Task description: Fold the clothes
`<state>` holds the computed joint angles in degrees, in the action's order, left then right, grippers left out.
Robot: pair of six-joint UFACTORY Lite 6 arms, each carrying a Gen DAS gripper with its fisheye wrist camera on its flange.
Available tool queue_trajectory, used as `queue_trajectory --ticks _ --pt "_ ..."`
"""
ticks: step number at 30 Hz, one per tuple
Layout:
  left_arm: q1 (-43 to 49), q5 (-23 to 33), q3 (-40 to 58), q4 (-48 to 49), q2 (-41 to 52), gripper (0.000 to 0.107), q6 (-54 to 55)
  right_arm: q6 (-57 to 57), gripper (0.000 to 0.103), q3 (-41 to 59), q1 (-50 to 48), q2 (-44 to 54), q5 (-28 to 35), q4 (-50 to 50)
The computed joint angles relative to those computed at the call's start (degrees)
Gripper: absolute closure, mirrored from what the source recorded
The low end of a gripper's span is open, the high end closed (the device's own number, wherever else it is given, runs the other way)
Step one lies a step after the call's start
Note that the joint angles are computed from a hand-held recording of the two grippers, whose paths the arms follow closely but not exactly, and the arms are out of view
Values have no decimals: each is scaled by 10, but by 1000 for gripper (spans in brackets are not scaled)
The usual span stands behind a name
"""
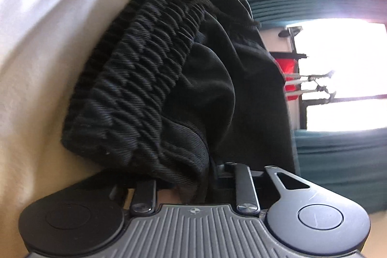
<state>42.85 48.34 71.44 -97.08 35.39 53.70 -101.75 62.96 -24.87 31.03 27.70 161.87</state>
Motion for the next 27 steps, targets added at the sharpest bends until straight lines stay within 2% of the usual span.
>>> queue_trajectory --ticks 1,5,11,14,17,20,21,23,25,27 --pt "8 -3 0 10 -14 95 -4 11 94 -1 -3 2 2 -6" --pt "54 -6 41 88 -70 98 -38 44 94 8 -12 17 3 -31" --pt "149 79 202 277 -97 99 -213 42 96 23 -19 30 -45 -39" --pt "169 91 199 336 -128 99 -246 123 96 18 -35 41 -44 -96" --pt "200 131 274 373 -70 99 -271 105 96 -24 -51 17 39 -83" --pt "211 138 278 390 -42 99 -234 -8 96 -89 -45 -47 143 -8" --pt "214 137 264 393 -45 99 -221 -39 96 -106 -40 -72 157 15" --pt "221 133 238 399 -50 99 -195 -102 96 -123 -27 -107 115 77" --pt "221 121 208 400 -56 99 -170 -159 96 -105 -20 -111 -3 136" --pt "213 109 212 411 -52 99 -166 -120 96 -61 -32 -65 -115 113"
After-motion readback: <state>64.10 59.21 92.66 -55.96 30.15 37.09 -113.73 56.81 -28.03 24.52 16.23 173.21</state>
